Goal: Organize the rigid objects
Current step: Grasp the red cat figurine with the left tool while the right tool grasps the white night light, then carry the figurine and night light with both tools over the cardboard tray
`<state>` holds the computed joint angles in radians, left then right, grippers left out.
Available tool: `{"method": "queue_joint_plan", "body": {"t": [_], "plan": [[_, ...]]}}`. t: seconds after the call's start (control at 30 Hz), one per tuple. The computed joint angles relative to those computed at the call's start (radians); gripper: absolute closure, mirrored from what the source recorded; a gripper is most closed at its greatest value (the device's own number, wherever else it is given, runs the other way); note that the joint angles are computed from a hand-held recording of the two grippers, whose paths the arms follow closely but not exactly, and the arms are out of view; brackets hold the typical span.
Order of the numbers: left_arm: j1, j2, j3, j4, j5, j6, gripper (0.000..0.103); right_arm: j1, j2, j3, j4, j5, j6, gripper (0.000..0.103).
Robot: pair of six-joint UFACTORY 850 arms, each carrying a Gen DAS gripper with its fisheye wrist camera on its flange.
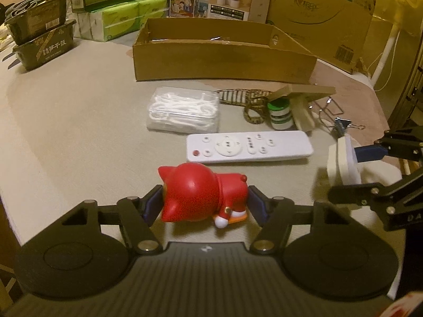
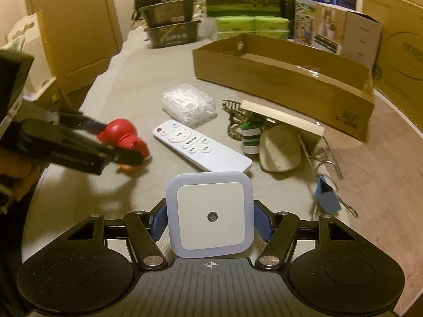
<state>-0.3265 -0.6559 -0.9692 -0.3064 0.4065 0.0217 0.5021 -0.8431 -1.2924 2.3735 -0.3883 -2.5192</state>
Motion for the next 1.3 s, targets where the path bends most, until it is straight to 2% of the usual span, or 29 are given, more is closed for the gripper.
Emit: {"method": "queue_joint_plan", "body": {"t": [0.17,0.57,0.87,1.3], "plan": [[-0.029,0.024,0.0,-0.062,-0.013,0.038,0.039,0.001,0.039,0.046,0.108,0.0,-0.046,0.038],[-0.064,0.053,-0.024,-0.067,-0.013,0.067,0.039,-0.023,0.12,0.115,0.311,0.004,-0.143,0.038],[-0.061,0.06,-0.052,-0.09,-0.016,0.116,0.039,-0.032,0.139,0.105,0.343,0.008,-0.16,0.038],[-0.023,0.032,-0.151,-0.071,-0.058,0.163,0.039,-0.054,0.098,-0.023,0.245,0.061,-0.066,0.038]]}}
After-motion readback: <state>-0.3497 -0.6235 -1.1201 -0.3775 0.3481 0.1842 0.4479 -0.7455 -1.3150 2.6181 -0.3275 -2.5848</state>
